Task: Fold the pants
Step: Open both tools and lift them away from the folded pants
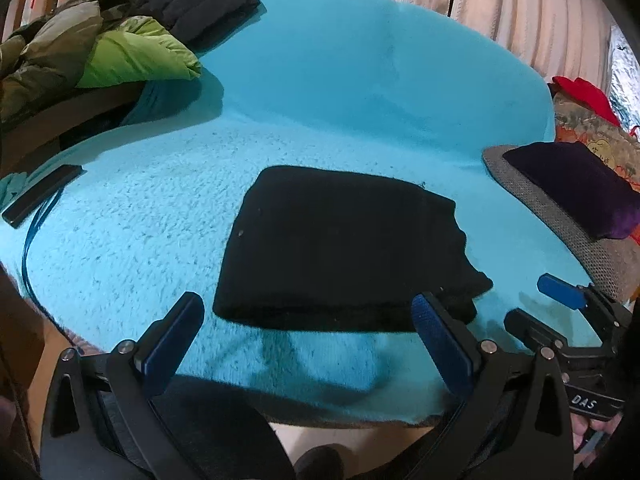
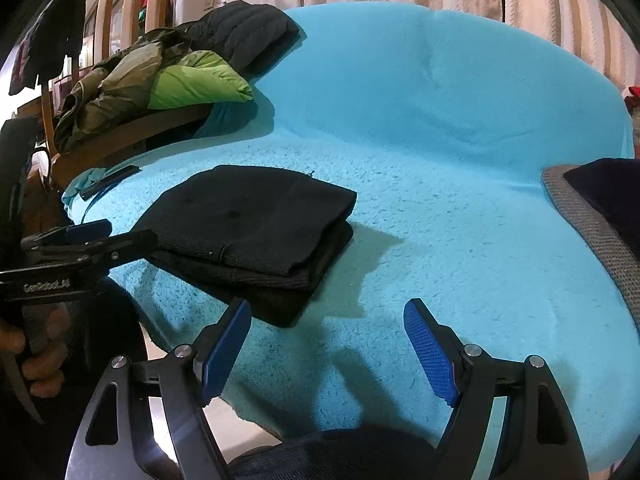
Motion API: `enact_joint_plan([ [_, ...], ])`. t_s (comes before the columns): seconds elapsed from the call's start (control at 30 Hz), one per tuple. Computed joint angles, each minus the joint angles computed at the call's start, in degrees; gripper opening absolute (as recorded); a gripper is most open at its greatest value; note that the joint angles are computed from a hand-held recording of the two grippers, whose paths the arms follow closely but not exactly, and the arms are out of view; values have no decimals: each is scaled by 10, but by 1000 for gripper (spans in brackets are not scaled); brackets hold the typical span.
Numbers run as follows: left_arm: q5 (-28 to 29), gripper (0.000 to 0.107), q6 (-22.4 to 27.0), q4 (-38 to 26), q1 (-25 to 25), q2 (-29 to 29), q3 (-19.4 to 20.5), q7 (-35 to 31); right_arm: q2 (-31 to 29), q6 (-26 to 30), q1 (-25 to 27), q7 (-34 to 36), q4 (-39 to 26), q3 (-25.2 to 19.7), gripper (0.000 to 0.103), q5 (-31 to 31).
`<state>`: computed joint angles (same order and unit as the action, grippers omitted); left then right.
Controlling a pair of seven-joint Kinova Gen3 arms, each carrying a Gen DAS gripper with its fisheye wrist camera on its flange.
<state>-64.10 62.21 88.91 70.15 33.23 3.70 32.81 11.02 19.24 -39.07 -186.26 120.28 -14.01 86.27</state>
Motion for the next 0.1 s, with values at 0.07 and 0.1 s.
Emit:
enact_joint_plan([
  [0.07, 16, 103, 13, -15, 0, 6, 5, -17, -1, 0, 1, -2, 0, 0, 81, 1],
  [0.1, 25, 103, 22, -26, 0, 10, 6, -26, -1, -1, 1, -7, 1, 0, 81, 4],
])
